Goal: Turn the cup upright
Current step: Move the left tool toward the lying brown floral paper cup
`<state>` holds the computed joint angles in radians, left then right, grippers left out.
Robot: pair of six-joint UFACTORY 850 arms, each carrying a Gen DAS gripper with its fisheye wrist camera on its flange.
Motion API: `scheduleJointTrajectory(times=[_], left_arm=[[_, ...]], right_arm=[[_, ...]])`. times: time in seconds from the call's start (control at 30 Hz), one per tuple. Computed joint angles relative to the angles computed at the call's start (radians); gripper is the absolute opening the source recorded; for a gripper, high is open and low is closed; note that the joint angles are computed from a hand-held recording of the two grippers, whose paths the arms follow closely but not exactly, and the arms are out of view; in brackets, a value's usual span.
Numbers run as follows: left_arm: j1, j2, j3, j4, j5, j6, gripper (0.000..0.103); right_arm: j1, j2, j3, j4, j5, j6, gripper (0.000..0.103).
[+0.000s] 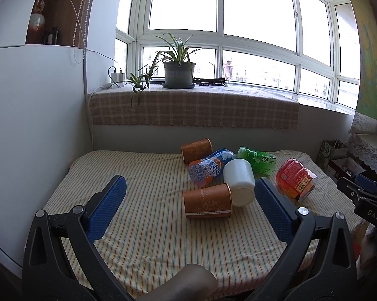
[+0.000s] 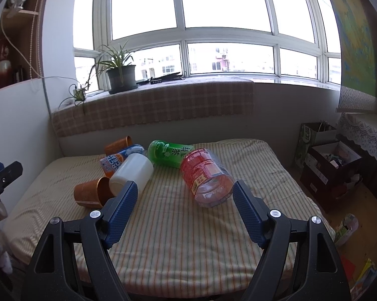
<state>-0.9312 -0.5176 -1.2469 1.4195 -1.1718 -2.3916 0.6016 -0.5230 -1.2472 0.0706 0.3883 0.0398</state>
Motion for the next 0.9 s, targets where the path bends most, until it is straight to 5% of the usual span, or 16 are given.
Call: scheduleJointTrajectory(times=[0.53,0.9], left_arm=[[0.191,0.165,0.127,0.118,0.364,0.242,0.103],[0.374,0.138,0.015,0.071,0.644,0.575,0.103]], right_arm=[[-0.019,-0.026,-0.039,0.015,-0.051,0.028,0.078],[-0.015,-0.058,-0.094,0.099,-0.127,-0.049,0.078]])
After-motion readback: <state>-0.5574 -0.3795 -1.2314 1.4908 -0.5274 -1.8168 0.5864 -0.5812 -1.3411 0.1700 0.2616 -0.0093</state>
